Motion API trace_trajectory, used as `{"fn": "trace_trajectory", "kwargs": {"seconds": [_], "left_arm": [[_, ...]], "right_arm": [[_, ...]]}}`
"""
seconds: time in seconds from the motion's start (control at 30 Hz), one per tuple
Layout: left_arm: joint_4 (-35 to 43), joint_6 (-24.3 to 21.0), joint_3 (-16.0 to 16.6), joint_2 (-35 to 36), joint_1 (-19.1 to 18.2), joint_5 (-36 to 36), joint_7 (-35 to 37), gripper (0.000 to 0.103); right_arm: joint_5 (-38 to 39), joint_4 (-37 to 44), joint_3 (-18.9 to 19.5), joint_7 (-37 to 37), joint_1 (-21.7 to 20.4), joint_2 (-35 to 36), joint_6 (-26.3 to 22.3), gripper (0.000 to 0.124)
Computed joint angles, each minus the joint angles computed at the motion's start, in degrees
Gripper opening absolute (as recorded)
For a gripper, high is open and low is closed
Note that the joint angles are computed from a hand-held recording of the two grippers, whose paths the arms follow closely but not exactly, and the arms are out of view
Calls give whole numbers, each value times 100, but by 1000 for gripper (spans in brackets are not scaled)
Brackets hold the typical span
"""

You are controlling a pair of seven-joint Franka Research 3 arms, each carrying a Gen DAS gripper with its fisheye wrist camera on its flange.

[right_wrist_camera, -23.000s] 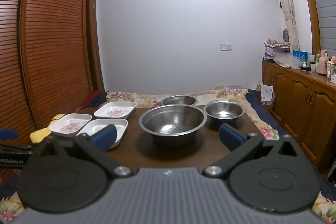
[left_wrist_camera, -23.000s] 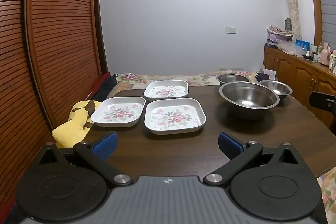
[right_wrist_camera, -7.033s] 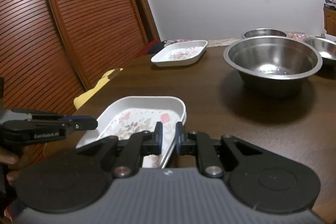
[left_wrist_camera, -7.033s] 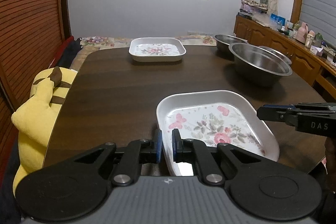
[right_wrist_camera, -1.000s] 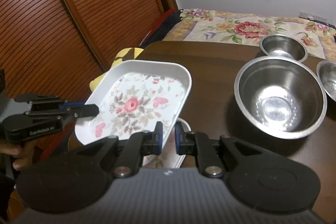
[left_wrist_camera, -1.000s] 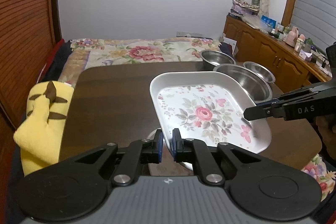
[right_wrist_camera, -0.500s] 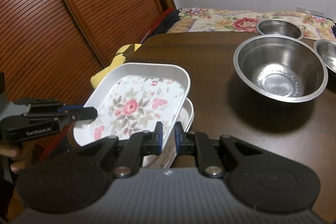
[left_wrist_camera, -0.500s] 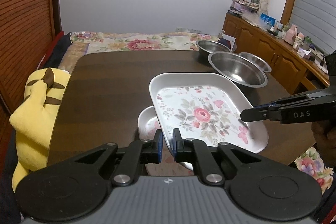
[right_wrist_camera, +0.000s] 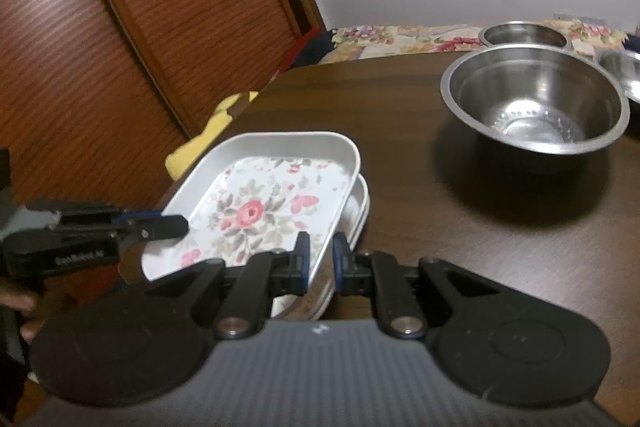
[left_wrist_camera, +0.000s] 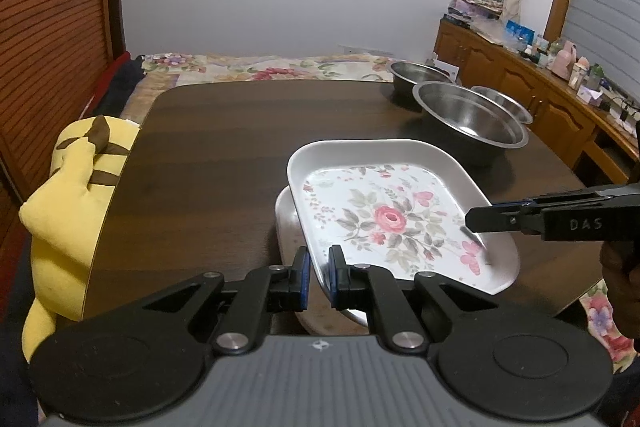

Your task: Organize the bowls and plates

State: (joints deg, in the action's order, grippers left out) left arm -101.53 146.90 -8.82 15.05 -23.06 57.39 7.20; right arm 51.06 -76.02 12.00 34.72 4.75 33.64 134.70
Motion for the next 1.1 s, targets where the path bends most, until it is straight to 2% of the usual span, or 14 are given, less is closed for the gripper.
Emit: {"fn": "trace_trajectory", "kwargs": {"seconds": [0.17, 0.3, 0.63, 0.83, 1.1], "left_arm": [[-49, 101, 2, 4, 12, 17, -38, 10], [15, 0, 2, 70, -19, -2, 71, 10], [268, -487, 59, 263, -207, 149, 173, 10], [186, -523, 65, 252, -204, 240, 105, 11], [210, -610, 63, 330, -219, 330, 50, 11]], "right_arm": [[563, -290, 153, -192, -140, -112, 203, 14], [843, -591, 161, -561, -127, -268, 482, 14], [1355, -1270, 254, -1821, 121, -572, 1762, 14], [1790, -1444, 335, -2412, 169, -640, 2118, 15], [1914, -1496, 325, -2633, 244, -653, 2304, 15]]}}
